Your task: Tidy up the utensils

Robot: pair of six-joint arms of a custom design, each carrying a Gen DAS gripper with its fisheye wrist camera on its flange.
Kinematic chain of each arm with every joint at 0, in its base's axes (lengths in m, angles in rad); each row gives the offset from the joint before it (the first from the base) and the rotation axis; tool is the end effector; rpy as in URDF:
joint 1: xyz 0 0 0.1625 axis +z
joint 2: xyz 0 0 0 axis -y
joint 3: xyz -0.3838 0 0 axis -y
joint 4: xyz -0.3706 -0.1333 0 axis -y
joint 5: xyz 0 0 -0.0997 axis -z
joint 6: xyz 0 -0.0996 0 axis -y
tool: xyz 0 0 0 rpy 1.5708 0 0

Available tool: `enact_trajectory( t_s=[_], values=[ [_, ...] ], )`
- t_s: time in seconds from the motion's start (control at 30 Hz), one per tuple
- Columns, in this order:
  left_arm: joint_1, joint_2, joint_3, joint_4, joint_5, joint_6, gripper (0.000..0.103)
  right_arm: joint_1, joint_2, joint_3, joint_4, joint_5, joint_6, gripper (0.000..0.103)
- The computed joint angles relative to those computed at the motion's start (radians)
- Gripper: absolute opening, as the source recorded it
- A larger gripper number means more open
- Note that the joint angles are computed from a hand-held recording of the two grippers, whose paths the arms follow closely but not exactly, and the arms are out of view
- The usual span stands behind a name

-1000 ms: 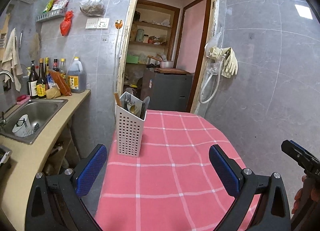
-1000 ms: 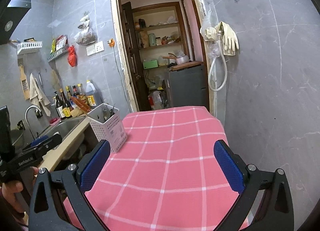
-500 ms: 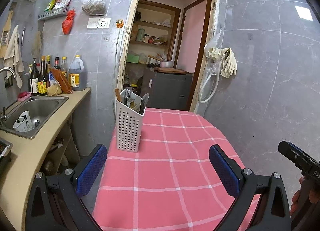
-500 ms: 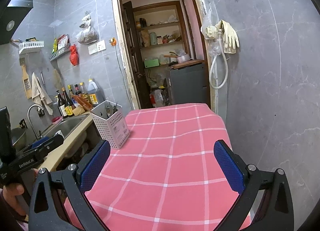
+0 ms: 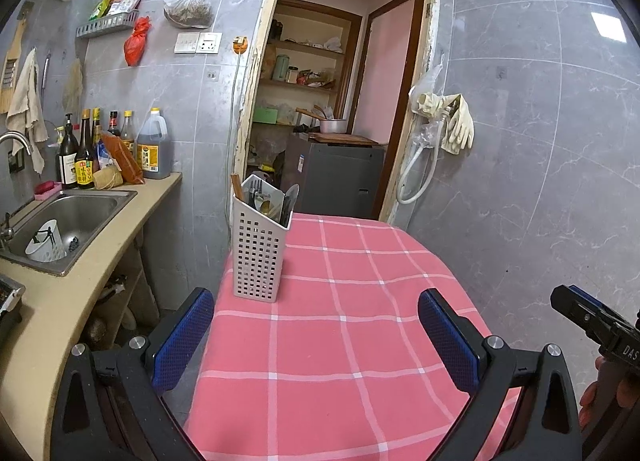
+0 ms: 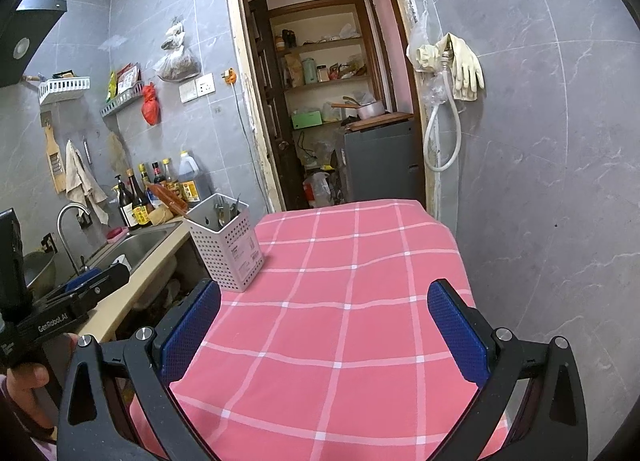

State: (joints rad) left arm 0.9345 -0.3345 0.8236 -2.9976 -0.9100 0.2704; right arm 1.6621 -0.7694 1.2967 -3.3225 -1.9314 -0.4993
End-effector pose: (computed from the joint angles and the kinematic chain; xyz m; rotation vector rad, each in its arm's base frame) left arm -0.3262 -0.7687 0.1482 0.6623 2.2916 -1.3172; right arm 0.1632 -0.7055 0.3052 0.3680 -2.1696 1.4204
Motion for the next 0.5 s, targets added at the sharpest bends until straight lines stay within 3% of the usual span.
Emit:
enact_trajectory(
  t_s=[0.5],
  values=[
    [0.001,-0.001,0.001,0.000,-0.002,0.001,0.103,0.001,0.005,-0.009,0.007,-0.002,-0.001,0.102]
  ],
)
